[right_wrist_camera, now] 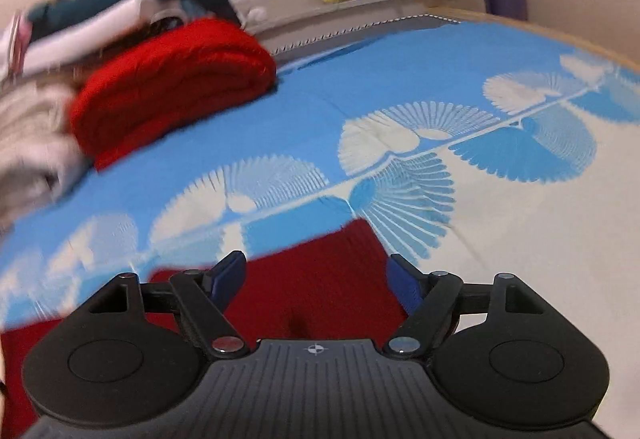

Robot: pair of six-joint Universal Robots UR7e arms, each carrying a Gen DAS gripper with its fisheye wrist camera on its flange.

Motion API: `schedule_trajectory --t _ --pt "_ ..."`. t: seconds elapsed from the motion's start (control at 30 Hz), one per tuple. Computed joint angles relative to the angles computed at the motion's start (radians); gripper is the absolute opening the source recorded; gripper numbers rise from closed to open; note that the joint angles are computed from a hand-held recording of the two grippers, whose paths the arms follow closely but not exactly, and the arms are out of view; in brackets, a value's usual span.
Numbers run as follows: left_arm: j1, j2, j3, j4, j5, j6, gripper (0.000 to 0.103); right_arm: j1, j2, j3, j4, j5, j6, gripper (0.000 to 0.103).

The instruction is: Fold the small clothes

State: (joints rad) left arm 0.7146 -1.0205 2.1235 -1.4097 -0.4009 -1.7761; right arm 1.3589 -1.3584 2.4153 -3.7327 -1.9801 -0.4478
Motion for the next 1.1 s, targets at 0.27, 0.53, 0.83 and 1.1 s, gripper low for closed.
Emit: schedule_trajectory --t 0.27,0.53,0.83,1.1 --pt "0.091 -0.068 -0.01 0.185 -0.084 -0.225 0.103 -0.046 0.034 -0.049 0.028 -0.236 0.006 0.092" --pt "-0.025 -0.155 0.084 -0.1 0.01 -0.064 0.103 -0.062 -0.027 -0.017 0.042 -0.103 0.039 0.089" --pt "-0.01 0.016 -0.02 0.023 -0.02 -0.011 0.103 -0.043 -0.005 -0.021 0.045 -0.183 0.001 0.092" --pt "-0.091 -0.078 0.112 -0.305 -0.055 0.132 0.103 -0.095 -0.184 0.072 0.059 0.058 -0.003 0.092"
